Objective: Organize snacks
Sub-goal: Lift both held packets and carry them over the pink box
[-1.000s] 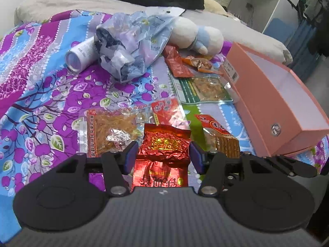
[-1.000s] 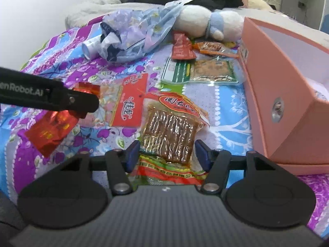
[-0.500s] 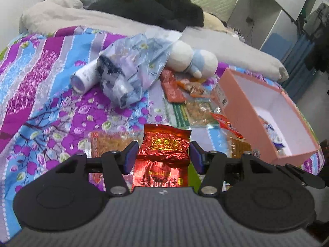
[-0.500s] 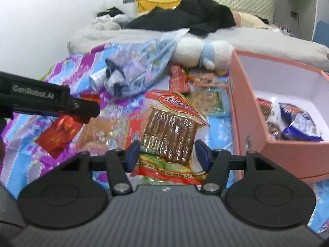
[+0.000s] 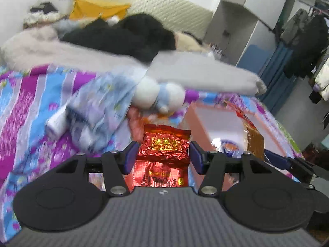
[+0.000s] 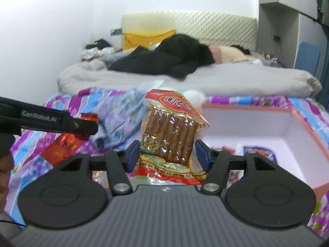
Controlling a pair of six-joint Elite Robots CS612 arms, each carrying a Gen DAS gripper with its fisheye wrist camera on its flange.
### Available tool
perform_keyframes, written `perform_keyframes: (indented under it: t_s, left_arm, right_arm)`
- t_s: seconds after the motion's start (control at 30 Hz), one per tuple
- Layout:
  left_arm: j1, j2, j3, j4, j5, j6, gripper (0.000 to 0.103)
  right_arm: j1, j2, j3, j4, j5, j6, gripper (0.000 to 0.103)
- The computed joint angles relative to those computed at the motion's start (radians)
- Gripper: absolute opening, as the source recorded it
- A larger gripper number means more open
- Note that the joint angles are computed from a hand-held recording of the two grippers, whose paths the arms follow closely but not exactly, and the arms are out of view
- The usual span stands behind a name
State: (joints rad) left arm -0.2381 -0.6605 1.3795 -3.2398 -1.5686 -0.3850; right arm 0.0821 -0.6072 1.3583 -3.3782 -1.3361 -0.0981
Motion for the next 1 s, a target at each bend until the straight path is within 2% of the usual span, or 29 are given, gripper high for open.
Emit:
perform_keyframes:
  t_s: [0.13,0.37,0.53,0.67,0.87,1.0]
  left_arm:
    - [-0.004,0.012,-0.069,0.003,-0.019,0.031,0.060]
    - [-0.024,0.039,-0.185,-0.009,-0.073,0.062,0.060]
    - [-0.048,0.078,-0.289,0.043,-0.101,0.103,0.060]
    - [-0.069,0.127,-0.392,0.145,-0.121,0.126,0.060]
    - [-0.091,0.226,-0.580,0.350,-0.148,0.108,0.060]
    - [-0.102,0.301,-0.721,0.508,-0.166,0.150,0.060]
  right_arm:
    - [-0.017,0.000,-0.029,-0.001,-0.010,0.033,0.061]
    - [-0.043,-0.009,-0.061,-0.036,-0.056,0.032,0.061]
    - [-0.069,-0.011,-0.087,-0.016,-0.092,0.018,0.061]
    - [-0.087,-0.001,-0.120,0.064,-0.118,0.016,0.061]
    - [-0.111,0.023,-0.184,0.259,-0.135,0.026,0.061]
    - [-0.115,0.049,-0.225,0.358,-0.185,-0.026,0.061]
